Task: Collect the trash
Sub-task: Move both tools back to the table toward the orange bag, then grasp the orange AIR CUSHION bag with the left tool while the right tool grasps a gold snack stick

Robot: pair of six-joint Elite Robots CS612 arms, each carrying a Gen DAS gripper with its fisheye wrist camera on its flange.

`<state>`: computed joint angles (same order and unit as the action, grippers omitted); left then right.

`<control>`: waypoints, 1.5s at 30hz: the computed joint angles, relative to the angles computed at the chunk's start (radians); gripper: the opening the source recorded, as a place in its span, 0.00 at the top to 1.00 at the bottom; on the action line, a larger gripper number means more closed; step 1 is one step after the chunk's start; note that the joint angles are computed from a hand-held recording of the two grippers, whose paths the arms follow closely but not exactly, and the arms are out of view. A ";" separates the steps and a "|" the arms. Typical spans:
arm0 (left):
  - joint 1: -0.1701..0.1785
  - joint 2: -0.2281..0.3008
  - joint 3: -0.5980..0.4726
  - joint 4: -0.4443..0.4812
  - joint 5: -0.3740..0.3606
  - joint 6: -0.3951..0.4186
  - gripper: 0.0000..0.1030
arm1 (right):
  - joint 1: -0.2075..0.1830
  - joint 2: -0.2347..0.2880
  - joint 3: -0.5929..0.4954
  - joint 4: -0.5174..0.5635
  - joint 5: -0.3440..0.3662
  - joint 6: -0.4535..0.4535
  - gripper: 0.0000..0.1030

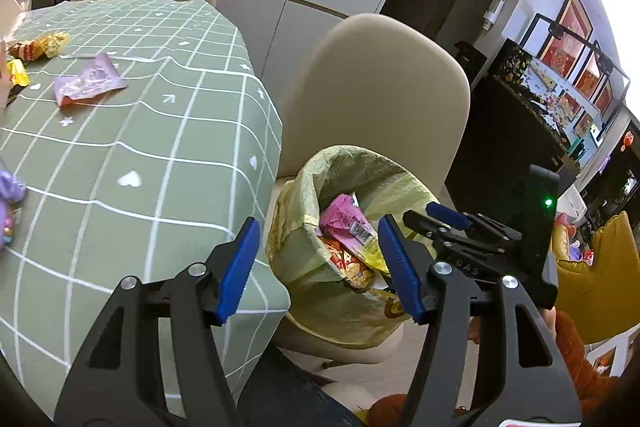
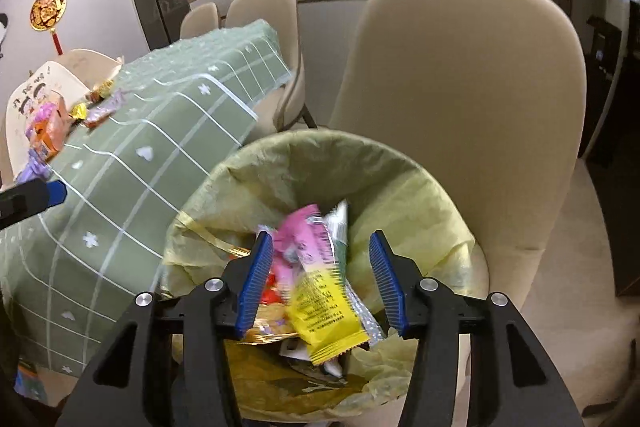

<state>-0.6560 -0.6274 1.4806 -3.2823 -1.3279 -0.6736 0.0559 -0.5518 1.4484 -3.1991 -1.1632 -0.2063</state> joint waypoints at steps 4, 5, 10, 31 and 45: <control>0.003 -0.033 0.058 -0.042 0.017 0.012 0.43 | 0.007 -0.024 0.012 0.010 0.057 -0.008 0.46; 0.004 -0.047 0.083 -0.061 0.031 0.015 0.43 | 0.014 -0.030 0.014 0.007 0.060 -0.015 0.46; 0.014 -0.107 0.188 -0.142 0.108 0.010 0.43 | 0.056 -0.052 0.019 -0.056 0.082 -0.057 0.46; 0.229 -0.181 0.307 0.100 0.328 -0.321 0.40 | 0.215 0.007 -0.157 0.057 0.037 -0.107 0.46; 0.185 -0.237 0.441 -0.101 0.368 -0.316 0.81 | 0.276 0.136 -0.516 0.385 0.201 -0.300 0.46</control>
